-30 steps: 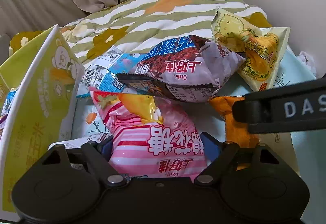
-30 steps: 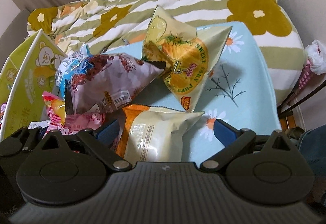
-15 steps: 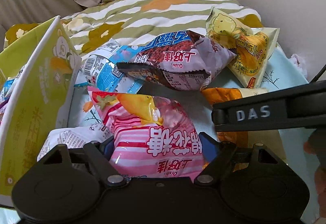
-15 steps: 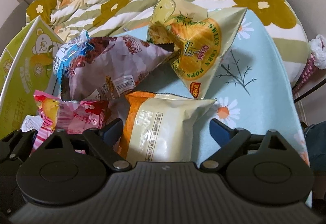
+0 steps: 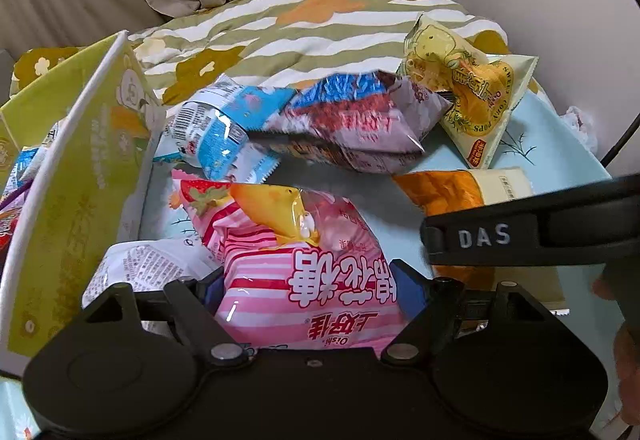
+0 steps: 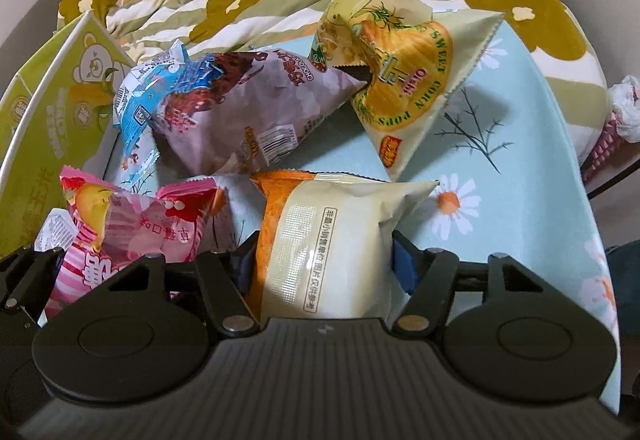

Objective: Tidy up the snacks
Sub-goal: 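Grasp the pink bag with the left tool while the right tool grasps the orange-and-white bag, then carry both bags into the cardboard box and open both tools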

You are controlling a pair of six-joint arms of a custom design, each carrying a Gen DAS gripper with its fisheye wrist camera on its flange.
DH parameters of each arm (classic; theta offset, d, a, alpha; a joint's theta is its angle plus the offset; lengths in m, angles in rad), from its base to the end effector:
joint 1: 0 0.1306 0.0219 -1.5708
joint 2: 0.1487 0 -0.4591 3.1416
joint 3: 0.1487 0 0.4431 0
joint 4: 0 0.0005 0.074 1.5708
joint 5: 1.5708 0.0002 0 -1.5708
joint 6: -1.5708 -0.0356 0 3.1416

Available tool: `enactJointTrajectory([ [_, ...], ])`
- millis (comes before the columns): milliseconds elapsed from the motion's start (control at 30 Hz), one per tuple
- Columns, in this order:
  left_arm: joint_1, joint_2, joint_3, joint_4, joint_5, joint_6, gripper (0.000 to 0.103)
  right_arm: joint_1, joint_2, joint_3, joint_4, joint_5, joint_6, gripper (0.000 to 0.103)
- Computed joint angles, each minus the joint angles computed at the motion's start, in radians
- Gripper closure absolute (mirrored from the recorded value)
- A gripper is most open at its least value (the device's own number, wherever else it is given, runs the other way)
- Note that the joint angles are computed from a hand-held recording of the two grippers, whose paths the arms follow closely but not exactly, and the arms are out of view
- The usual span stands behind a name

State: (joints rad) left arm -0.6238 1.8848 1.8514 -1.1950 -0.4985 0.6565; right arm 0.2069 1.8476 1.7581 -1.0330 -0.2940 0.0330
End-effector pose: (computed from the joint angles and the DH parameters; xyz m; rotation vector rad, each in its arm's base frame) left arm 0.5817 -0.3983 0.4274 -0.1547 2.5613 0.2586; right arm 0.6825 0.1533 0.4117 -0.4115 2.6563 0.4494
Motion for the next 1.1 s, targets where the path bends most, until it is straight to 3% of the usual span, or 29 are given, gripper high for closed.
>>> enactJointTrajectory([
  [367,-0.035,-0.04,-0.006,0.016,-0.048,0.018,0.02,-0.026,-0.086,-0.056,0.04,-0.019,0.011,0.023],
  [633,-0.068,-0.088,0.005,0.014,-0.129,0.055,0.02,-0.042,-0.157,-0.067,0.069,-0.05,0.048,0.023],
  [933,-0.08,-0.191,-0.017,-0.067,-0.284,0.183,0.02,-0.013,-0.186,-0.01,0.076,-0.136,0.102,0.023],
  [1100,-0.047,-0.268,-0.056,-0.111,-0.346,0.243,0.019,0.038,-0.169,0.051,0.088,-0.164,0.095,0.023],
])
